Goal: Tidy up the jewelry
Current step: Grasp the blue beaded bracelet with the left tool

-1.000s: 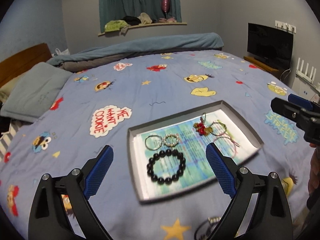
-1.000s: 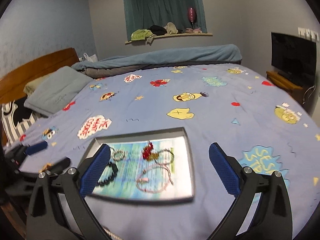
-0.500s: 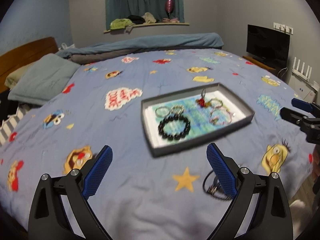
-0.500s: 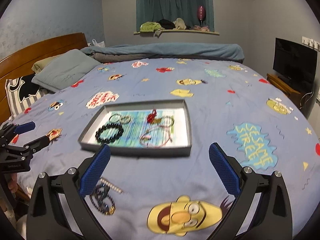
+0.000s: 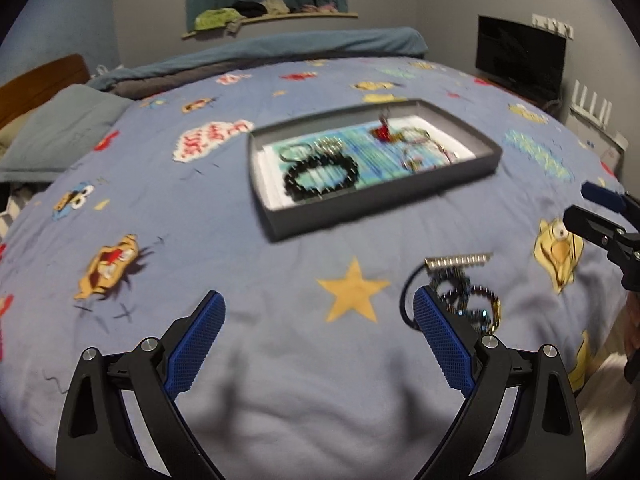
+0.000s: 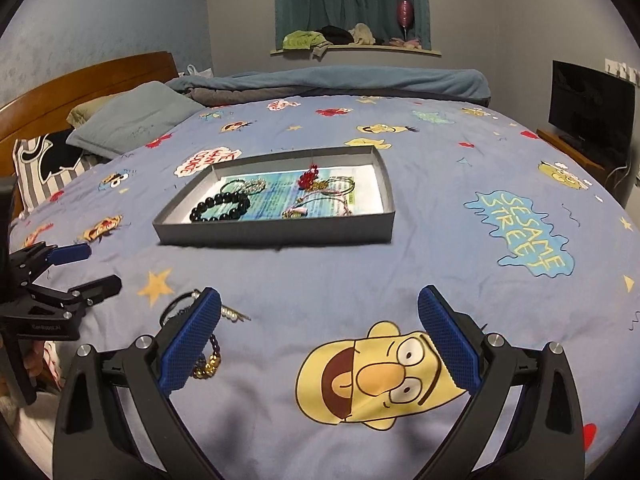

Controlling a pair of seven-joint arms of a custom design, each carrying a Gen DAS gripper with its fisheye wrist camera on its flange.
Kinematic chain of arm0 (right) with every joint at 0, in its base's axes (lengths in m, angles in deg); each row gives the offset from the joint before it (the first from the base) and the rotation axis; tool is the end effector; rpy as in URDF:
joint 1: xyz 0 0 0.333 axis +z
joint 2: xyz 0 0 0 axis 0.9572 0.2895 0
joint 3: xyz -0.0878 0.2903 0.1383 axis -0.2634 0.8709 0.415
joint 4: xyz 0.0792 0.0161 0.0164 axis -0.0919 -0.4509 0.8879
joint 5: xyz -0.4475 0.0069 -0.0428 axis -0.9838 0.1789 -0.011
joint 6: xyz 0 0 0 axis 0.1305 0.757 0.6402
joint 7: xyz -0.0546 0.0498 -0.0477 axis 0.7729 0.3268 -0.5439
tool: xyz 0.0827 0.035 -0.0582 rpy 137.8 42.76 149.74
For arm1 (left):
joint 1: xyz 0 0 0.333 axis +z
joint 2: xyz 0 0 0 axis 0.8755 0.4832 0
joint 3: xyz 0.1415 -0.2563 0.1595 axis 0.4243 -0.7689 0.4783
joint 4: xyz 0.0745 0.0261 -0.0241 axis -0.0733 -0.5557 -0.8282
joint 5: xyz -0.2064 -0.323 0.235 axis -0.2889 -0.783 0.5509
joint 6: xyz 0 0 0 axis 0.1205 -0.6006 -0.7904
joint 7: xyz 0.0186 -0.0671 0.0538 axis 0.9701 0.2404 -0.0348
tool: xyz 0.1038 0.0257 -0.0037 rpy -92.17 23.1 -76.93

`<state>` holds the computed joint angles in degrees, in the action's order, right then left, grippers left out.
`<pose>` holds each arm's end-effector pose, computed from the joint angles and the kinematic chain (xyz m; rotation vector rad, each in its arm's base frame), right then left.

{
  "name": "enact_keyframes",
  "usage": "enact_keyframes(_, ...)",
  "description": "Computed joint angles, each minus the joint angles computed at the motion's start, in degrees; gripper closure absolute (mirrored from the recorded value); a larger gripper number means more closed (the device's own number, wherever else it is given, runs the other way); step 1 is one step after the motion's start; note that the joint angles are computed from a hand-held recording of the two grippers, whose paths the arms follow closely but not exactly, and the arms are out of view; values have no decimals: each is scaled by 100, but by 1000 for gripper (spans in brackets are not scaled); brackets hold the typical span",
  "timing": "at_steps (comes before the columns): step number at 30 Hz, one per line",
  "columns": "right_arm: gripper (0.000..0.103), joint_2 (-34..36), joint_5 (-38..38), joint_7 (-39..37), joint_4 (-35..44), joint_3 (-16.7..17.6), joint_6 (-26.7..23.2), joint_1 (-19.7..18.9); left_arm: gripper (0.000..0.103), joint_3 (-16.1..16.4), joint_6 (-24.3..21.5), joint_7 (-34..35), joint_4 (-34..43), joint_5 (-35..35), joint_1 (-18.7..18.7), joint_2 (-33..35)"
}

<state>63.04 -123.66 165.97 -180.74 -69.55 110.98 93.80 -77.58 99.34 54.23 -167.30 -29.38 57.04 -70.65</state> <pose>0.5499 0.3312 0.5500 -1.6719 1.6095 -0.7221 0.5892 -0.1040 0.5372 -1.4133 2.1039 -0.8302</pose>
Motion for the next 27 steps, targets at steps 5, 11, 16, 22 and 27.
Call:
enact_keyframes(5, 6, 143, 21, -272, 14, -4, -57, 47, 10, 129, -152, 919, -54, -803, -301, -28)
enact_keyframes(11, 8, 240, 129, -515, -15, -56, 215, 95, 39, 56, -461, 1461, 64, -1214, -404, 74)
enact_keyframes(16, 19, 330, 441, -843, -12, -89, 316, 122, 58, -6, -623, 1587, 220, -1381, -417, 225)
enact_keyframes(22, 27, 380, 600, -1043, -1, -123, 368, 143, 77, -90, -854, 1464, 413, -1230, -349, 436)
enact_keyframes(27, 32, 463, 813, -1286, 57, -122, 358, 175, 80, -141, -934, 1333, 503, -1052, -309, 553)
